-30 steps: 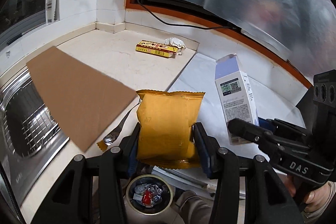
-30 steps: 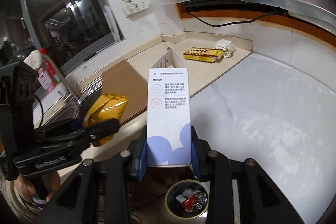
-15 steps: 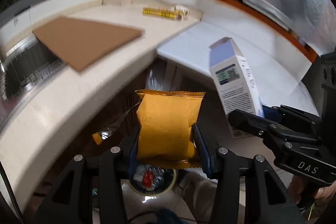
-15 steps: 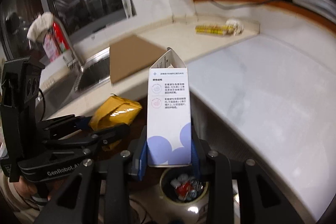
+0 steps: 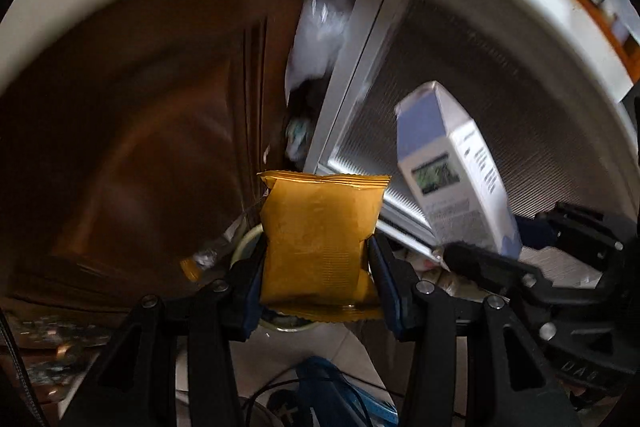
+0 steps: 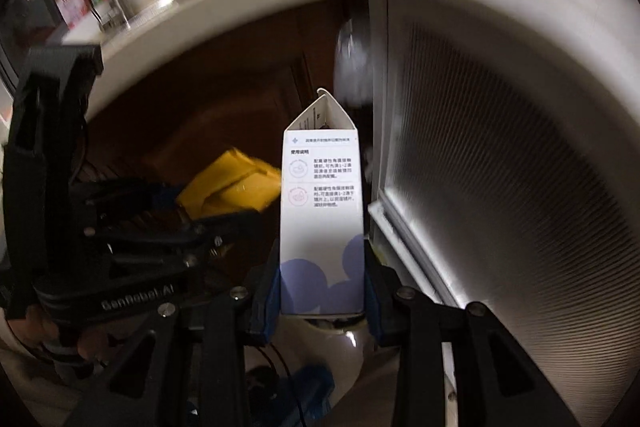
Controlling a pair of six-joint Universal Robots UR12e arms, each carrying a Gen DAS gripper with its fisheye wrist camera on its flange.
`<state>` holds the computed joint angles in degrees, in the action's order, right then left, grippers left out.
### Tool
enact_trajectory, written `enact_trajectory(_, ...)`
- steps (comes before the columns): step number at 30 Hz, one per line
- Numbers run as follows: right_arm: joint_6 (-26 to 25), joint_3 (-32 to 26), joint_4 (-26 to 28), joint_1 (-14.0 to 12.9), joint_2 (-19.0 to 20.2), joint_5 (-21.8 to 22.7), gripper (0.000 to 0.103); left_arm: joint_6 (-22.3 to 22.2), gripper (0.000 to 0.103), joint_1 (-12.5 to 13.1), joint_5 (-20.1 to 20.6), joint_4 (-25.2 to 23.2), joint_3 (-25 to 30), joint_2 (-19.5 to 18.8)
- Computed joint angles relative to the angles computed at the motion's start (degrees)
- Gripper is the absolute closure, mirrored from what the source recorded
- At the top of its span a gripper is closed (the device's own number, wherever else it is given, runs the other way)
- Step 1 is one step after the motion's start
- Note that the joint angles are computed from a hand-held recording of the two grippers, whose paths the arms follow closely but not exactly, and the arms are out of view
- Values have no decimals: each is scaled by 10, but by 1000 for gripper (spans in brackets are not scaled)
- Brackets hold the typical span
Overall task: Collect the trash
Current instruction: 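Carry the packet and carton down over the bin and open both grippers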
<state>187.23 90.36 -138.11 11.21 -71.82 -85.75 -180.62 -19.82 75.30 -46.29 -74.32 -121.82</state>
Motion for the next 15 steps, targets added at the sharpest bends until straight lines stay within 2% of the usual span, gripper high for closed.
enact_trajectory(6,-13,-13,53,-1,34,8,69,3,57,3,2,-15,2,-31)
enact_trajectory(10,-11,-25,85,-2,59,17,68,-7,57,9,-8,-61,17,-51)
enact_trajectory(15,-8,-38,111,-4,86,34,68,-19,57,8,3,-76,36,-73)
